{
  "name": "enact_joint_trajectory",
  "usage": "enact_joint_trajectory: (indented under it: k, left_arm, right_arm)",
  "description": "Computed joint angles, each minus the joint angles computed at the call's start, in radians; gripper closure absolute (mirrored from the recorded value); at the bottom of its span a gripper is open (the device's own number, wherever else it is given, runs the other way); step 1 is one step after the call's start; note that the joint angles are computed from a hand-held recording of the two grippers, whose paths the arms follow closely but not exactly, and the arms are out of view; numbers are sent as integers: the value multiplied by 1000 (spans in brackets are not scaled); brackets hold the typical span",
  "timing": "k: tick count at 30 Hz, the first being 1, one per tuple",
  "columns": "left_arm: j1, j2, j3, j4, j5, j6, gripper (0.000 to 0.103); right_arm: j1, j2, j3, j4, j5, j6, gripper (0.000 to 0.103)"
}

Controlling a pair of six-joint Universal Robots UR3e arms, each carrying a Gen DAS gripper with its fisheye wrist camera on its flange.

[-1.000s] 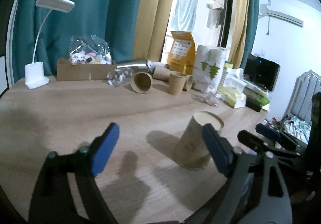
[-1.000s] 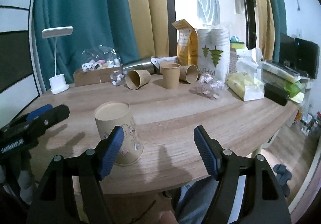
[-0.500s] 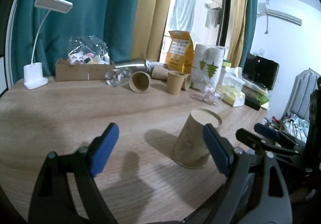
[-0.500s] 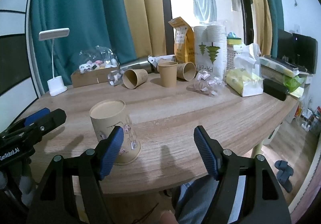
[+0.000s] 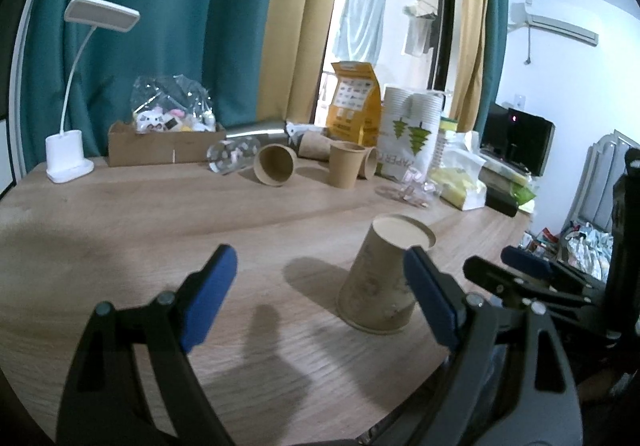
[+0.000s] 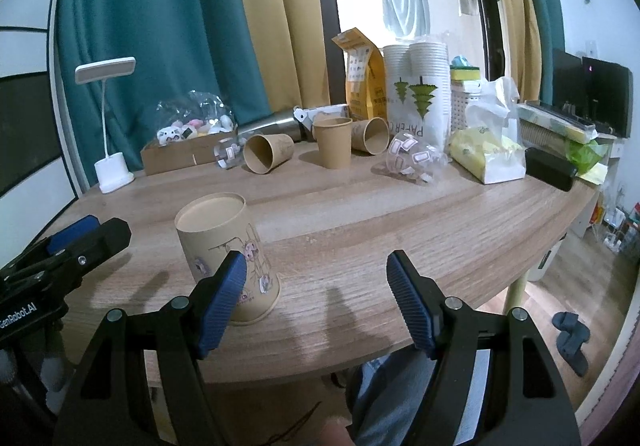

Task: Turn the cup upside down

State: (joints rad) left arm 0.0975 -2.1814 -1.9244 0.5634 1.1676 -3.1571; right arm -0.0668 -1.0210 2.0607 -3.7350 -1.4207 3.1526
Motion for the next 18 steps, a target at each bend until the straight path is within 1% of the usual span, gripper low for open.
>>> enact_joint_trajectory:
  k: [18]
  left_arm:
    - [0,4,-14,18,1,-2,16]
  right_arm:
    - [-2,-6,16,-8,4,6,27]
